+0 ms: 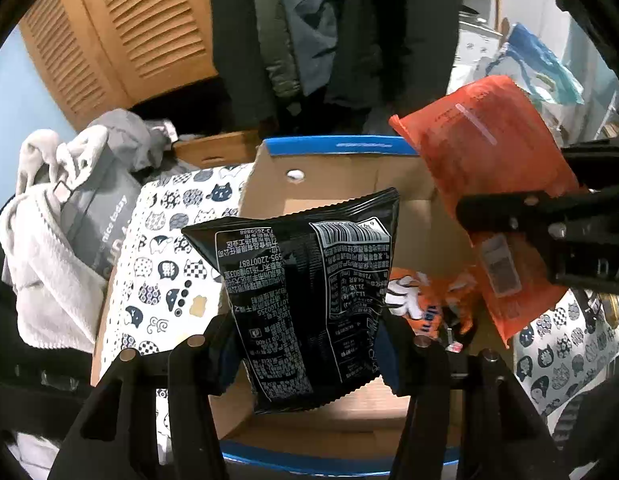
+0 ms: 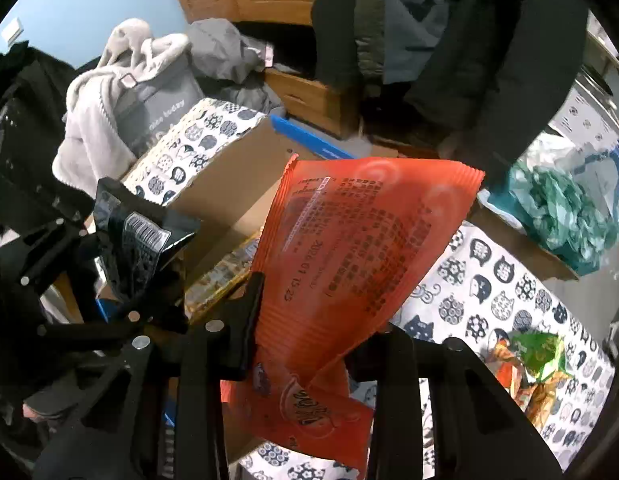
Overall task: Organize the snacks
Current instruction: 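Carry the black packet into the box with left tool while right tool drops the red packet in, then move both open tools from the box back toward the snack pile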
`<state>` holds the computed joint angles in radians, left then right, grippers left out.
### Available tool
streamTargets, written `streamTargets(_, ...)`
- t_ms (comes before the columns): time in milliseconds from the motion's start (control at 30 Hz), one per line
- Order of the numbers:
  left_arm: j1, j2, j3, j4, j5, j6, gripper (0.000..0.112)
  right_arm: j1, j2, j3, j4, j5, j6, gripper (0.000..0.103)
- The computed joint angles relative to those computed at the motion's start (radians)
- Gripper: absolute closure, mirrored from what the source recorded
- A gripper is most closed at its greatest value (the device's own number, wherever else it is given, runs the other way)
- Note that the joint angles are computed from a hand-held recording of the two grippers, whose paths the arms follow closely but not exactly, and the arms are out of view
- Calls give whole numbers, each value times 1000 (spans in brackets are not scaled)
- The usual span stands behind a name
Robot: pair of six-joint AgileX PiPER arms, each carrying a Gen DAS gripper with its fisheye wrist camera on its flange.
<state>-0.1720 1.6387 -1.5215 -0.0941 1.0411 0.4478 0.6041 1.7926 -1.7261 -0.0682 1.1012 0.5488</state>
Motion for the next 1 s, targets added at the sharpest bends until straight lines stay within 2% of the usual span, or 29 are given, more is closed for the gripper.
streamTargets(100,-1,14,-9,28,3,-29,49,9,12,-14,-18,-1,6,53)
streamTargets(133,-4,16,-12,39,5,-39,47,12,12,-12,-31,-2,14,46)
streamTargets(200,-9,13,-9,52,-2,-49,41,13,0,-1,-52,-2,31,41)
streamTargets(333,-21,-5,3,66,-18,-54,31,-1,-42,46,-51,-14,42,41)
streamTargets(600,-41,-11,-8,33,5,-45,31,-15,-165,194,-98,-28,88,36)
streamTargets(1000,-157,-58,25,21,13,-59,31,-54,-368,445,-139,-32,127,32)
